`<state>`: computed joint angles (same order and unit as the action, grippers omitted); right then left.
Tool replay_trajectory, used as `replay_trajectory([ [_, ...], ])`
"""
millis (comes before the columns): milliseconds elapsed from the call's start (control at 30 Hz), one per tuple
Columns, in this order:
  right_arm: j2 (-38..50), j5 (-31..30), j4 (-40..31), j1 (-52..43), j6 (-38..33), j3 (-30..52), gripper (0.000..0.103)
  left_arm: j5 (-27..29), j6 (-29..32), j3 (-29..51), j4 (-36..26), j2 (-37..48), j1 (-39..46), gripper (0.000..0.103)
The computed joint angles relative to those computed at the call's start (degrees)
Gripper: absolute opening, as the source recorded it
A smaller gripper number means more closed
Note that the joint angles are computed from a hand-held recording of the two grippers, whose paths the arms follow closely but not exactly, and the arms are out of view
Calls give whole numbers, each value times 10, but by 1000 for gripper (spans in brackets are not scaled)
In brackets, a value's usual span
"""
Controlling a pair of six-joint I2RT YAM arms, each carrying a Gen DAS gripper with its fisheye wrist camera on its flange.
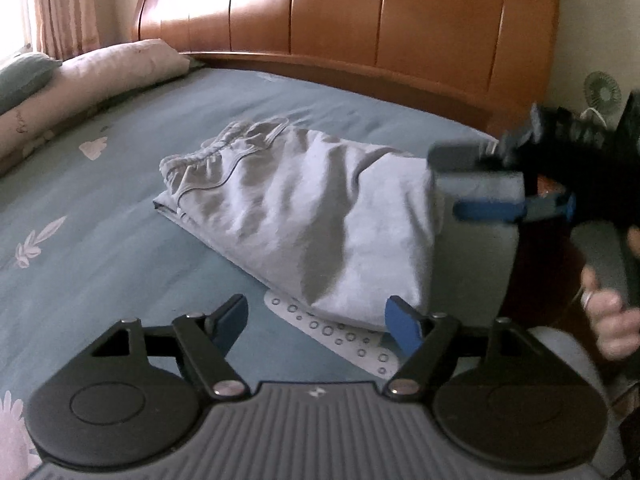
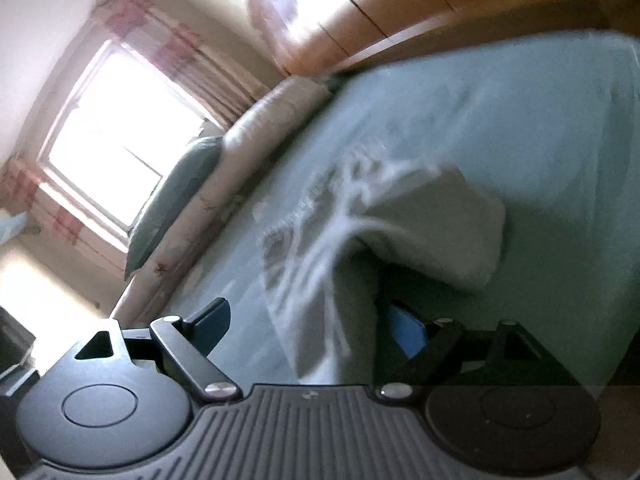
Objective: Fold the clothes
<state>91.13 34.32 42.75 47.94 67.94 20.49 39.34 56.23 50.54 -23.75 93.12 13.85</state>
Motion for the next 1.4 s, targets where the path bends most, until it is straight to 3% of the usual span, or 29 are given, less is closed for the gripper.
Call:
replay_trajectory([
  [100,-106,12,-114,7,-56,12,93,16,17,-5,-30,-22,12,78],
  [300,-294,-36,-344,-16,-157,43,96,46,32,-1,-83,-49,25,80],
  [467,-366,-74,-457,-50,-212,49,96,57,37,-9,-99,-63,18,81],
  [533,-372,-74,-469,-60,-231,35,96,56,33,-12,-97,-60,8,81],
  [700,-304,-57,-428,-83,-282,2,90,37,-2,-24,-63,-47,-34,81],
  [1067,16,29,-175,-61,-509,23,85,-5,-80,-22,38,39,-120,81],
  [1200,103,34,-101,-74,-590,41,68,-5,-81,-10,48,60,-130,81],
  [1400,169,89,-73,-64,-657,68,21,2,-79,-6,61,75,-135,81],
])
